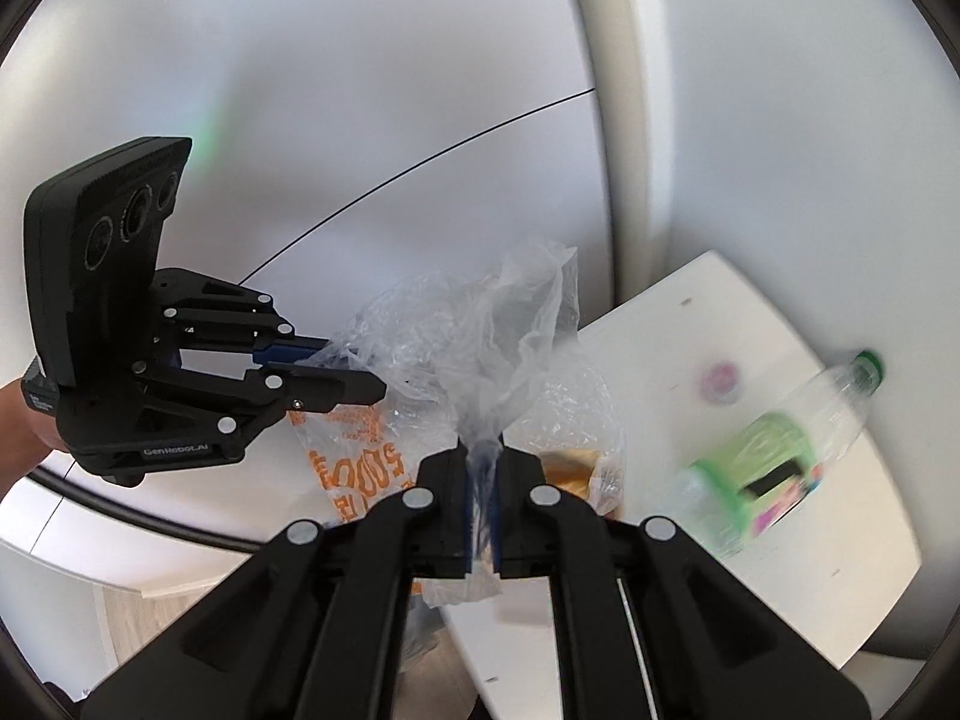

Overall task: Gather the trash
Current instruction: 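Close the right gripper on the plastic bag and lift it, then carry the plastic bag with the right gripper over the teal bin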

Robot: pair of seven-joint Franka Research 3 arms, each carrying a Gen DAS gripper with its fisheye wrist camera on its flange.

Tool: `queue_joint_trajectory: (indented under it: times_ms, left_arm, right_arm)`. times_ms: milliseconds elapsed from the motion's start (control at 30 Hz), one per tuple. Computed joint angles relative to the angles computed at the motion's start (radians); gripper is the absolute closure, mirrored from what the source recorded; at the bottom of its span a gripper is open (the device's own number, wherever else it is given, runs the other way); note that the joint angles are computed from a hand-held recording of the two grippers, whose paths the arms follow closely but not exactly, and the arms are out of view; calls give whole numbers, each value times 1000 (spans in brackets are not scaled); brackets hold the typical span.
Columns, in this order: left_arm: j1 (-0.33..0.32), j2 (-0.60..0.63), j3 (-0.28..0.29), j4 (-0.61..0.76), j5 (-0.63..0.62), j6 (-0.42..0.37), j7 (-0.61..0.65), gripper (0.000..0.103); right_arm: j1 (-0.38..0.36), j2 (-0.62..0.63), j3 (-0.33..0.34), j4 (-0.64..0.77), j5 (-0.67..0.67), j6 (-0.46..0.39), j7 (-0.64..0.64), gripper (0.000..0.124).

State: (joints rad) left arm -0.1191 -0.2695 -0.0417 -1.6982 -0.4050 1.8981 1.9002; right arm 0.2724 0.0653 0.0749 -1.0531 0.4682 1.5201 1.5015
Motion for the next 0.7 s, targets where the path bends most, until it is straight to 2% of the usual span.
queue_joint_trajectory:
  times_ms: [133, 333, 533, 700]
  left_arm:
    - [3, -136, 14, -158, 8, 10, -28, 95]
    - [0, -351, 54, -389, 49, 18, -114, 95]
    - [2, -540, 88, -585, 105, 13, -210, 95]
    - [3, -696, 110, -754, 150, 8, -266, 95]
  right_arm:
    - [40, -18, 29, -61, 10, 18, -8, 118]
    - [102, -108, 60, -257, 56, 66, -59, 118]
    - [152, -133, 79, -380, 83, 90, -128, 118]
    - [188, -153, 94, -498, 101, 147, -189, 118]
